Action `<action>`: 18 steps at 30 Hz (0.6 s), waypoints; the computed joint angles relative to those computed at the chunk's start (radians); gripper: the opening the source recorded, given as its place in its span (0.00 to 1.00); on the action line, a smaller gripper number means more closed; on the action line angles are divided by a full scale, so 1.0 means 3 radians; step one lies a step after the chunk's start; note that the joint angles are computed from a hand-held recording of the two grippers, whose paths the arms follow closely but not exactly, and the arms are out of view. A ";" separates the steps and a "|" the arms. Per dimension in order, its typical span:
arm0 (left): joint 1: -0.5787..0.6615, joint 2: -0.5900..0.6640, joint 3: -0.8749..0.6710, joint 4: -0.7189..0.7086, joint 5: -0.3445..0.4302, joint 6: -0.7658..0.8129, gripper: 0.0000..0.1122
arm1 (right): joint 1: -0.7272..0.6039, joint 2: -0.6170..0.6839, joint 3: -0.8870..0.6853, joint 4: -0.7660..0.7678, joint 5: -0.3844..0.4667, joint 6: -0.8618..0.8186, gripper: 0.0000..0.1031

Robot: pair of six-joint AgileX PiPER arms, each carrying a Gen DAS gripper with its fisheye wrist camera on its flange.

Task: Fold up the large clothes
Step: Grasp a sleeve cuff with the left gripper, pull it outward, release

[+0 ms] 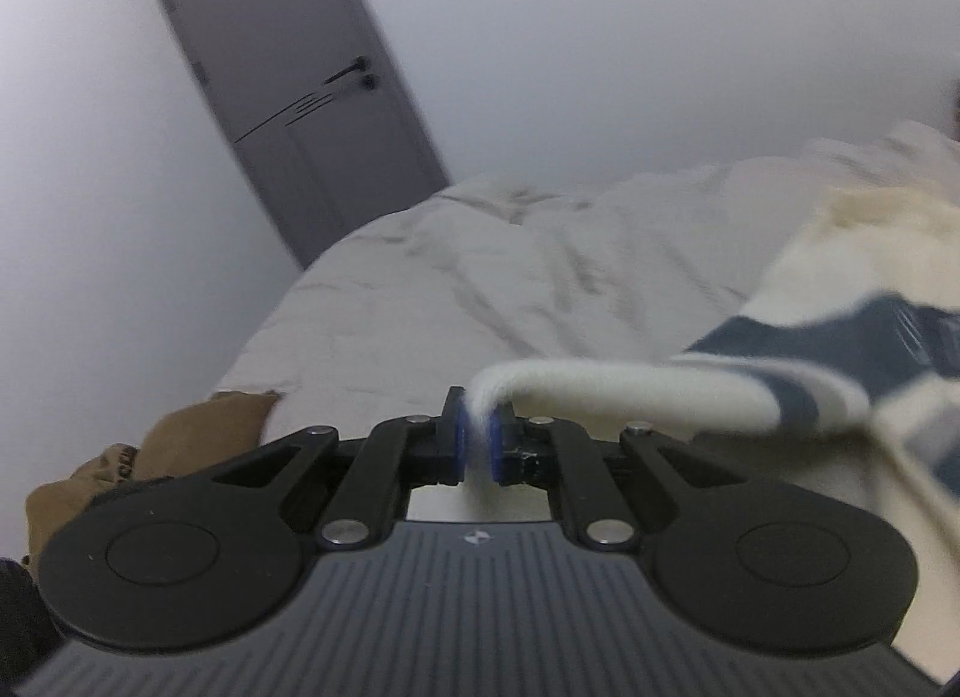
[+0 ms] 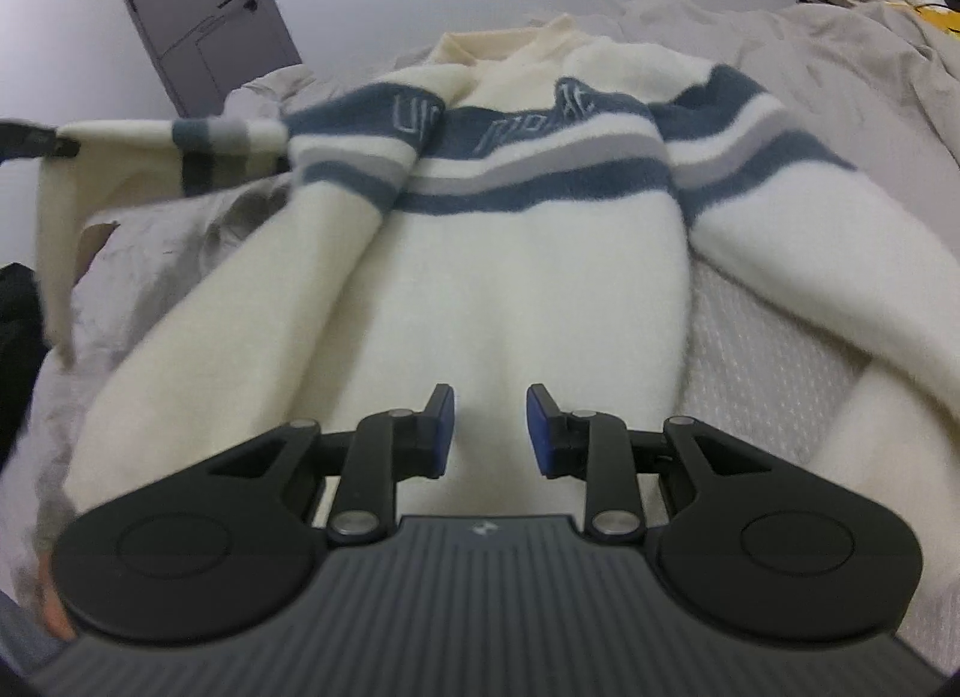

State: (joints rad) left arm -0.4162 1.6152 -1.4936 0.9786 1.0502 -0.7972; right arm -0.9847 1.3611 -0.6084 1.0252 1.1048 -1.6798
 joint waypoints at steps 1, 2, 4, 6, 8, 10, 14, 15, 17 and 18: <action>0.0148 0.0138 -0.0173 0.0020 -0.0019 0.0123 0.08 | 0.0038 0.0044 -0.0032 -0.0011 0.0021 0.0022 0.30; 0.0266 0.0226 -0.0269 0.0049 -0.0057 0.0201 0.08 | 0.0083 0.0086 -0.0057 -0.0007 0.0022 0.0032 0.30; 0.0523 0.0512 -0.0557 0.0113 -0.0106 0.0360 0.08 | 0.0188 0.0104 -0.0060 0.0035 -0.0036 0.0017 0.30; 0.0762 0.0828 -0.0857 0.0151 -0.0169 0.0427 0.08 | 0.0322 0.0145 -0.0075 0.0133 -0.0110 -0.0058 0.30; 0.0974 0.1086 -0.1031 0.0222 -0.0210 0.0364 0.08 | 0.0449 0.0195 -0.0089 0.0252 -0.0185 -0.0161 0.30; 0.1122 0.1369 -0.1219 0.0316 -0.0190 0.0297 0.08 | 0.0616 0.0261 -0.0094 0.0426 -0.0336 -0.0276 0.30; 0.1398 0.1932 -0.1678 0.0189 -0.0200 0.0285 0.09 | 0.0870 0.0458 -0.0141 0.0741 -0.0625 -0.0522 0.30; 0.1443 0.2061 -0.1798 0.0155 -0.0218 0.0310 0.09 | 0.0916 0.0527 -0.0175 0.0794 -0.0689 -0.0555 0.30; 0.1499 0.2218 -0.1897 0.0137 -0.0262 0.0272 0.09 | 0.0977 0.0666 -0.0258 0.0838 -0.0740 -0.0506 0.30; 0.1512 0.2211 -0.1827 0.0129 -0.0307 0.0182 0.09 | 0.1001 0.0733 -0.0299 0.0849 -0.0763 -0.0461 0.30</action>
State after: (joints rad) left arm 0.0374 2.2786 -2.0418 1.0174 0.9581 -0.7426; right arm -0.6845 1.5811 -0.6980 1.2800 0.8758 -1.8183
